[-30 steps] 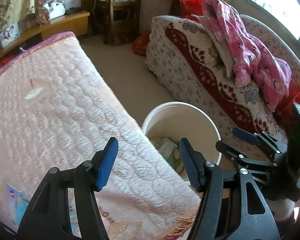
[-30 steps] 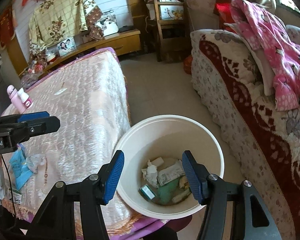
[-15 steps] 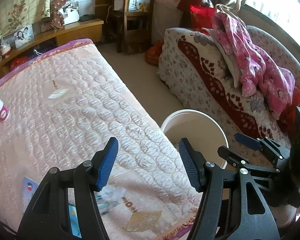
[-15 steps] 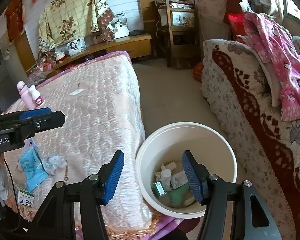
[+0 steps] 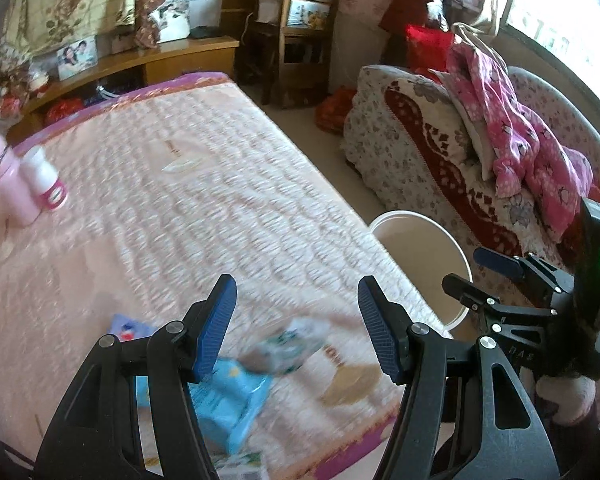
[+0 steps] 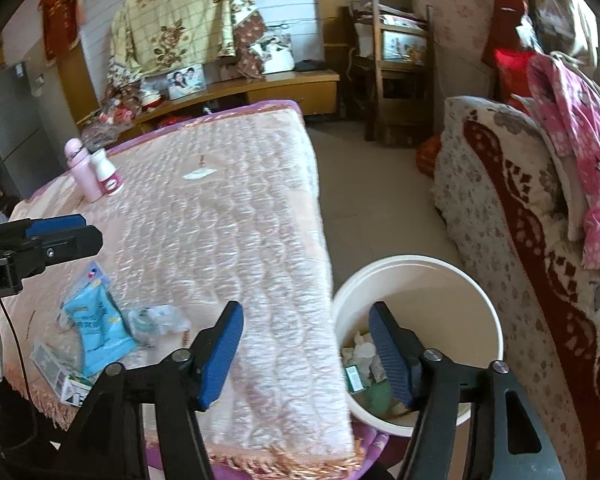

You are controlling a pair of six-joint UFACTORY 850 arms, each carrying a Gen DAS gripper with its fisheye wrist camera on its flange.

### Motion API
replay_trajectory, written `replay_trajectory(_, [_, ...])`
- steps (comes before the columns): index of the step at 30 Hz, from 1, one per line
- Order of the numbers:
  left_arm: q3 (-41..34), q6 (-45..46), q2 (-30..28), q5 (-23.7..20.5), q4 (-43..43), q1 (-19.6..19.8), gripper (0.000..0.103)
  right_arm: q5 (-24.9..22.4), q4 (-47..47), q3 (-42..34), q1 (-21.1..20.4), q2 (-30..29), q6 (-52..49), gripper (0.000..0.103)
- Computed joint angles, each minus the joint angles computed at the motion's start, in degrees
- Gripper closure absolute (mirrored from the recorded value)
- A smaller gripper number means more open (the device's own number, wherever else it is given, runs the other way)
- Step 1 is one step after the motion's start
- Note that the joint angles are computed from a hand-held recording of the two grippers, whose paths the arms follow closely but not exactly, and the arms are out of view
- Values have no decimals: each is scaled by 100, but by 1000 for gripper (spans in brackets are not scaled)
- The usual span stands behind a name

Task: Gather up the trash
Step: 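Move both tools back over the remaining trash on the mattress, then grasp the white-blue medicine box with the left tool while the right grasps the blue snack bag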

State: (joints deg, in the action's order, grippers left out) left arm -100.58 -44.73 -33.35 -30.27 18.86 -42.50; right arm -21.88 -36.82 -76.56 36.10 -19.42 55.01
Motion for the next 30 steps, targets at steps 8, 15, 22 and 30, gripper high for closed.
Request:
replay_trajectory(8, [1368, 69, 982, 355, -371, 282, 41, 41, 1002, -375, 258, -315, -1140, 37])
replay_trajectory(15, [2321, 589, 1595, 482, -1108, 478, 41, -129, 2320, -873, 466, -810, -2569, 37])
replay_trajectory(22, [2877, 569, 1883, 536, -1229, 576, 41, -441, 3201, -1282, 620, -1150, -3590, 37])
replay_trajectory(30, [2924, 199, 1664, 441, -879, 805, 41, -639, 3549, -1615, 720, -1391, -4043, 36])
